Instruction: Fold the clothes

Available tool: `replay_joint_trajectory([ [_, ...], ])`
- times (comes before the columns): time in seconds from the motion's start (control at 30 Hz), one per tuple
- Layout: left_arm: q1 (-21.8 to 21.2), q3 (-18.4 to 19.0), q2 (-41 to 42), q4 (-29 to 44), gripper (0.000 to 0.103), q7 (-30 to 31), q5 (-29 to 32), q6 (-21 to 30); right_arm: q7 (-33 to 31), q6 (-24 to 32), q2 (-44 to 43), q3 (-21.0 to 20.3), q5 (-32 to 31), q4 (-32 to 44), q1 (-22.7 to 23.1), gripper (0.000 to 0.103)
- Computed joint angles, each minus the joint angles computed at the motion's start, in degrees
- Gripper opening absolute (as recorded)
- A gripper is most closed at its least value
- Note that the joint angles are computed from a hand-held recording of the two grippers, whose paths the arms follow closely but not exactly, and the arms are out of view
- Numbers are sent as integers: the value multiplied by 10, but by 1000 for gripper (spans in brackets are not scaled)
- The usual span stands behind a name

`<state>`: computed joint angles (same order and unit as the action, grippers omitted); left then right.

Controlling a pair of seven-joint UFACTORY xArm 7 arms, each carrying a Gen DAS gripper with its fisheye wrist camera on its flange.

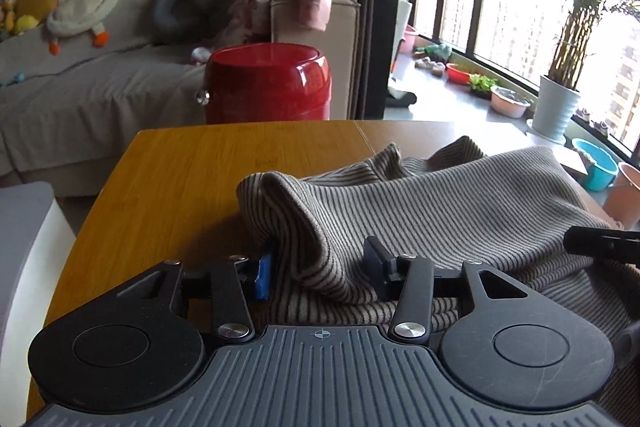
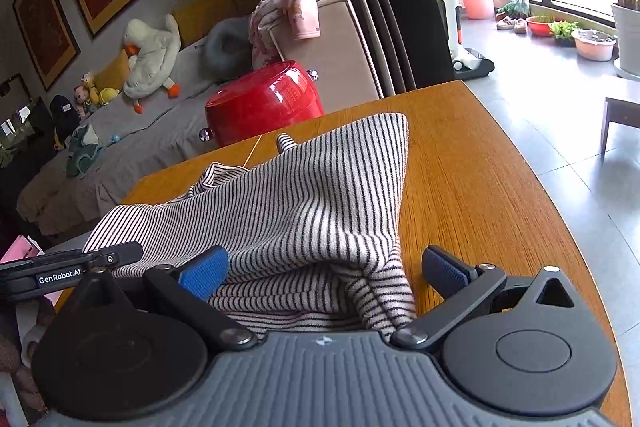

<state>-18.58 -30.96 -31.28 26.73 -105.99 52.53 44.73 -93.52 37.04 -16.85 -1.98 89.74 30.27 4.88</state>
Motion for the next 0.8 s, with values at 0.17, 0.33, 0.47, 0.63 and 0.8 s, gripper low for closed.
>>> replay_joint_trajectory([
  [0.17,6,1,-23,-1,27,14,23,2,0,1,0,0,3,0,0,103],
  [0.33,12,-10,-42,-6,17,21,46,17,1,2,-1,1,5,-1,-1,103],
  [0.47,10,0,-39,-19,17,29,27,6,1,2,0,1,6,-1,0,103],
  [0.63,8,1,-49,-36,18,36,11,8,2,0,0,3,8,1,1,103],
  [0.8,4,4,-80,-55,21,46,-16,10,21,43,9,-14,-10,5,-7,103],
])
